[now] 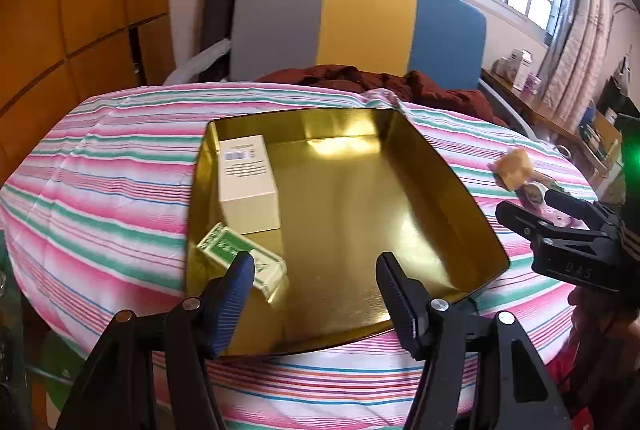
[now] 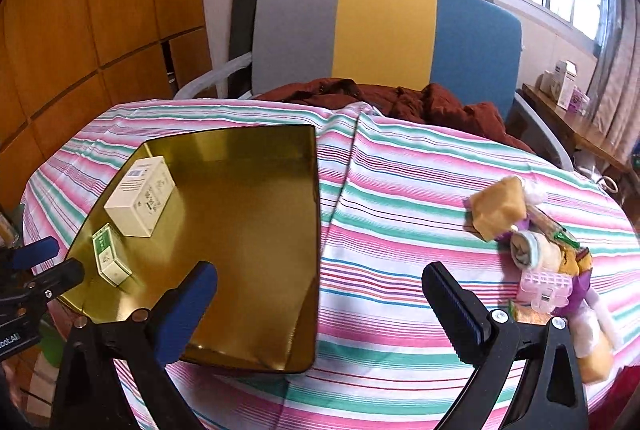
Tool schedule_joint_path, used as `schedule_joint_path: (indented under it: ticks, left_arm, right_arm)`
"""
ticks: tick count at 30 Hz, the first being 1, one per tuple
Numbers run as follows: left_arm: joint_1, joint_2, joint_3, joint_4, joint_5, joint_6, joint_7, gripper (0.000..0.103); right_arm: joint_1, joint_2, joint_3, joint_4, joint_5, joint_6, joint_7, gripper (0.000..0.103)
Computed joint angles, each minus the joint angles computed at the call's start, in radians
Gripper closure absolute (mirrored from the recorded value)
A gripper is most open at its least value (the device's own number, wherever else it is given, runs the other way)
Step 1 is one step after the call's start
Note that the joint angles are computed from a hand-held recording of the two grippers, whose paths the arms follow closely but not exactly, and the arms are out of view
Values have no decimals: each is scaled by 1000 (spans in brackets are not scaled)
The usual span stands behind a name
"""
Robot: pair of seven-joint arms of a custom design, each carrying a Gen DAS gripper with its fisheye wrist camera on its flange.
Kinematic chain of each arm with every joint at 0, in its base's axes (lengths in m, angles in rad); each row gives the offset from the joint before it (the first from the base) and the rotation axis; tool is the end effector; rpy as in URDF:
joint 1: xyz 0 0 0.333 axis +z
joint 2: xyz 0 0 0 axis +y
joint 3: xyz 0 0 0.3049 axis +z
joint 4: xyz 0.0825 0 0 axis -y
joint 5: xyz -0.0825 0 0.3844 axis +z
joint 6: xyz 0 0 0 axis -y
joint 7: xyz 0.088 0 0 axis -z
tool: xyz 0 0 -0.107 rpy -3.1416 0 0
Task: Organize objects
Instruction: 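Move both tools back over the pile of items, then grasp the pink hair curler with the left tool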
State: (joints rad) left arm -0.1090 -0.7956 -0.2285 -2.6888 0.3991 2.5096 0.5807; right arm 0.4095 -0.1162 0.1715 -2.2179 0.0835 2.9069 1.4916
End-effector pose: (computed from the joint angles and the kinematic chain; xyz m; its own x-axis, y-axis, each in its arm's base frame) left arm 0.3445 -0.1299 0.5170 0.3671 -0.9252 0.0958 -0.6599 -0.3316 -0.6743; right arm 0.4678 0.3045 0.5102 0.5584 -0.8296 0.0049 -0.5736 -0.3903 -0.7202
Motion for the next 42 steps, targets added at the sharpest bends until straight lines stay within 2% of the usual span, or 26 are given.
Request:
schedule_joint_path:
  ticks: [7, 12, 17, 21, 22, 24, 26, 28, 30, 31, 34, 35, 42]
  left_arm:
    - [-30, 71, 24, 56, -27, 62, 59, 39]
    - [-49, 159, 15, 134, -31, 122, 123, 39]
    - [-119, 290, 36, 235, -86, 193, 240, 39]
    - [-153, 418, 28, 344, -130, 190, 328, 39]
    - [-169, 445, 36, 363, -158, 195, 358, 39]
    - [-188, 522, 39, 426, -206, 187, 411, 39]
    - [-203, 583, 42, 475, -267, 189, 462, 39]
    - [-212, 647, 35, 534, -321, 182, 508, 39]
    - [-213, 710, 28, 591, -376, 185, 569, 39]
    - [-216, 737, 28, 618, -440, 181, 624, 38]
    - [-201, 828, 6, 713, -611, 166, 724, 22]
    - [-192, 858, -5, 745, -659, 162, 755, 22]
    - [-158, 1058, -65, 963, -650, 120, 747, 16]
  right_arm:
    - [-33, -16, -21, 5, -11, -31, 14, 0]
    - [-122, -27, -32, 32, -136, -39, 101, 0]
    - [-270, -19, -42, 64, -340, -5, 324, 0]
    - [-349, -8, -72, 64, -422, 17, 515, 0]
    - [-350, -8, -93, 56, -365, 17, 538, 0]
    - [-326, -3, -144, 49, -174, 16, 503, 0]
    - [-325, -5, -162, 43, -76, 14, 503, 0]
    - [-303, -5, -189, 40, 67, 6, 434, 0]
    - [-300, -6, -193, 41, 136, 0, 400, 0]
    - [-300, -10, -192, 35, 156, 10, 387, 0]
    - [-280, -12, -201, 34, 253, 22, 302, 0]
    - [-271, -5, -206, 43, 295, 15, 266, 0]
    - [-252, 10, -211, 65, 493, -9, 93, 0]
